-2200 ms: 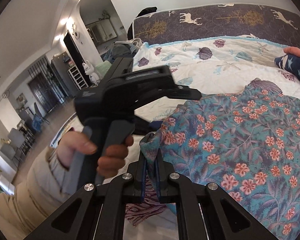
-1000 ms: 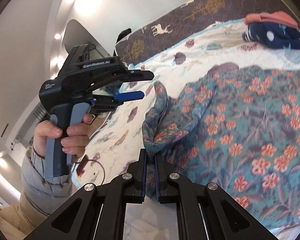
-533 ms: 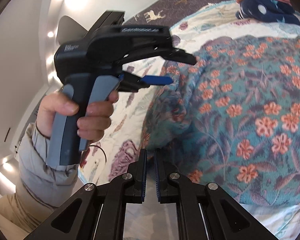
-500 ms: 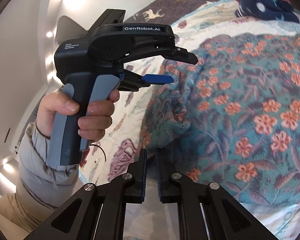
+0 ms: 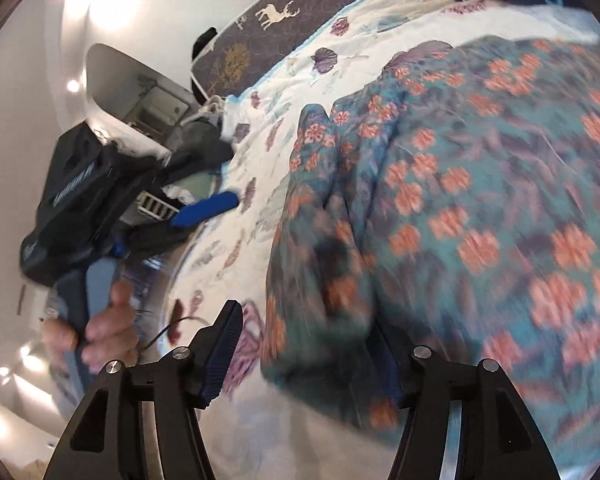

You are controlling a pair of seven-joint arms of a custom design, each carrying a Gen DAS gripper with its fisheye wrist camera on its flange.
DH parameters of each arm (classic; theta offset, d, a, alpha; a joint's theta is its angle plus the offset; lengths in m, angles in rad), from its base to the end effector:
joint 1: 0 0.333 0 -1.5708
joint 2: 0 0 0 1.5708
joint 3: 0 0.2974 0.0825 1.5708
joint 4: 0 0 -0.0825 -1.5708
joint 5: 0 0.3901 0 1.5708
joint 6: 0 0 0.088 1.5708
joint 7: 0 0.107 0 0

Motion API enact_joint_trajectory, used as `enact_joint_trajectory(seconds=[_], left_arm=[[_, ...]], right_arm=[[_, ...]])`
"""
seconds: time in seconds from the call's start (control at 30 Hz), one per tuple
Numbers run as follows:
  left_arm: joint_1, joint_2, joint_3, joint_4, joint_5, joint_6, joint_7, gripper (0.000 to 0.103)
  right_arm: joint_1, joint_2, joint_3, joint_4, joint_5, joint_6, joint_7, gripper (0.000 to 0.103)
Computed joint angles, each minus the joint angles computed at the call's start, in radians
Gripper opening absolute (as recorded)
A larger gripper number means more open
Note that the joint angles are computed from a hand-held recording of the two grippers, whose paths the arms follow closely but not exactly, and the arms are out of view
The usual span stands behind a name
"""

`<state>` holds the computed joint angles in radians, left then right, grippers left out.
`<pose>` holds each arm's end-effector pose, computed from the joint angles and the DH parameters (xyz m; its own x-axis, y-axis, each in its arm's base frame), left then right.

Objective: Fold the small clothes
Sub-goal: 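Hold the shirt edge with the right tool while the left tool presses the bundle flat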

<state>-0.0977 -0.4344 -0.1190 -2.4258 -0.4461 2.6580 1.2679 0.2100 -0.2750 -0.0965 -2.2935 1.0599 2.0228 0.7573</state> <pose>0.4647 -0.0941 0.5204 0.2273 -0.8370 0.4977 -0.7761 -0.4644 -0.4266 0.4786 0.1036 0.4678 0.4630 -0.5443 -0.6996 -0.8798 -0.1862 -0.4374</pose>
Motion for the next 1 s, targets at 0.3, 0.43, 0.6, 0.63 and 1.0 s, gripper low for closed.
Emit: enact_joint_trajectory(seconds=[0.3, 0.43, 0.6, 0.63, 1.0], left_arm=[[-0.007, 0.075, 0.028, 0.08, -0.035, -0.044, 0.06, 0.07], [-0.008, 0.212, 0.002, 0.237, 0.0, -0.133, 0.082, 0.081], [-0.01, 0.408, -0.066, 0.464, 0.244, -0.303, -0.035, 0.081], [-0.021, 0.447, -0.072, 0.509, 0.294, -0.343, -0.059, 0.081], [-0.092, 0.523, -0.051, 0.578, 0.527, -0.394, -0.197, 0.062]], right_arm=[[0.03, -0.042, 0.048, -0.022, 0.033, 0.157, -0.026, 0.003], [0.069, -0.104, 0.023, -0.068, 0.033, 0.184, -0.064, 0.003], [0.077, -0.11, -0.005, -0.097, 0.012, 0.183, -0.038, 0.003], [0.075, -0.099, -0.012, -0.095, 0.008, 0.173, -0.027, 0.003], [0.013, -0.029, -0.034, -0.067, 0.025, 0.061, -0.045, 0.005]])
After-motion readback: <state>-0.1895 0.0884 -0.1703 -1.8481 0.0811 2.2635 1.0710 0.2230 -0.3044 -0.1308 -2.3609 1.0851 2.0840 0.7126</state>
